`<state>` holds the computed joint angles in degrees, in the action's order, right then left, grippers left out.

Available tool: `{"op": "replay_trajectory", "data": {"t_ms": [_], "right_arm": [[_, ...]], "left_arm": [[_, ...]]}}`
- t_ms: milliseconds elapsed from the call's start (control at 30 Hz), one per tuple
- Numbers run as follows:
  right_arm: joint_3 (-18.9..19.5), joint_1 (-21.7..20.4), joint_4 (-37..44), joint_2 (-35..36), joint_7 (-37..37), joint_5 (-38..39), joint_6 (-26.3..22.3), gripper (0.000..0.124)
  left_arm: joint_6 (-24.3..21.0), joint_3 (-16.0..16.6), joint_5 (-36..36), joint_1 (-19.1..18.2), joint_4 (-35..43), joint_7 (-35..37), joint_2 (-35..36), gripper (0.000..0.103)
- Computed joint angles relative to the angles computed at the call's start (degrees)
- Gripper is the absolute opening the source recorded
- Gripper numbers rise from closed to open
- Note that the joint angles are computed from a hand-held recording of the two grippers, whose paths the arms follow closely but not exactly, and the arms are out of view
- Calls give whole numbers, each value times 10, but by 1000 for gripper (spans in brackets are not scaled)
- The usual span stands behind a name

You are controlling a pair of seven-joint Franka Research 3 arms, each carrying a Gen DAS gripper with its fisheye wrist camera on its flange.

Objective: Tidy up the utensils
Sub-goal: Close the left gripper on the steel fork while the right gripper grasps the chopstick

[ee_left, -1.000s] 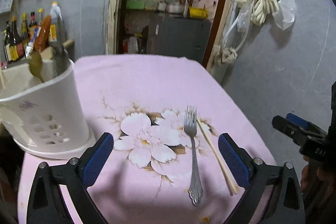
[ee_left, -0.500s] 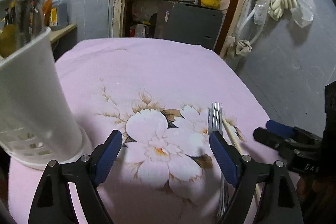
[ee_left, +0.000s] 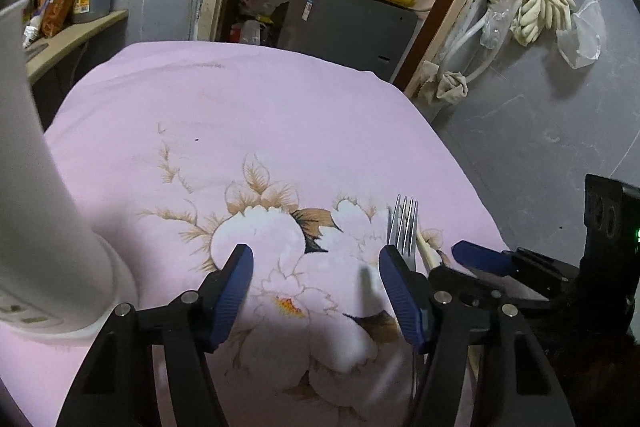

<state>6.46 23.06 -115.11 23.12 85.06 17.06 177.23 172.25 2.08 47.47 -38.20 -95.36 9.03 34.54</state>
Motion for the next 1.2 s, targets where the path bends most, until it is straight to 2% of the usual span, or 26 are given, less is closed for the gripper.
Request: {"op": "replay_trajectory", "data": {"t_ms": [67,100,200,233,367,400,433,533,633,733,833,933,1067,1200], "right_arm": [[-57,50,4,-1,35,-38,-13,39],[-68,59,4,-2,40,-44,-18,37],[-87,70,-1,-12,70,-70,-34,37],[-81,59,-9,-19,69,-72,-35,37],[-79,45,-31,-35,91,-81,-30,36],[-90,53,-35,-39,104,-91,-33,36],[-89,49,-38,-40,108,-95,-34,36],[-51,9,-52,-47,89,-70,-25,33],[-26,-16,-62,-52,62,-48,-17,28],[-20,-20,-68,-55,50,-38,-14,26],[-1,-37,-64,-53,29,-15,-17,26],[-1,-36,-54,-46,21,-6,-24,26],[1,-39,-40,-37,8,4,-33,26],[6,-44,-34,-35,-5,16,-38,26]], "left_arm": [[3,-14,-11,12,7,18,6,63],[2,-19,-17,16,11,28,9,63],[1,-35,-36,27,26,68,20,63],[-1,-43,-44,31,33,86,25,63],[-9,-37,-62,22,52,119,33,63],[-6,-37,-64,22,56,127,36,63],[-6,-43,-70,26,62,141,40,63],[-9,-58,-89,35,79,183,51,60],[-34,-96,-122,54,111,257,75,55],[-51,-125,-167,71,138,311,95,50],[-52,-143,-206,83,157,349,113,47],[-70,-158,-233,89,192,403,134,45],[-90,-175,-273,95,223,459,153,33],[-96,-200,-314,108,234,519,164,26]]}}
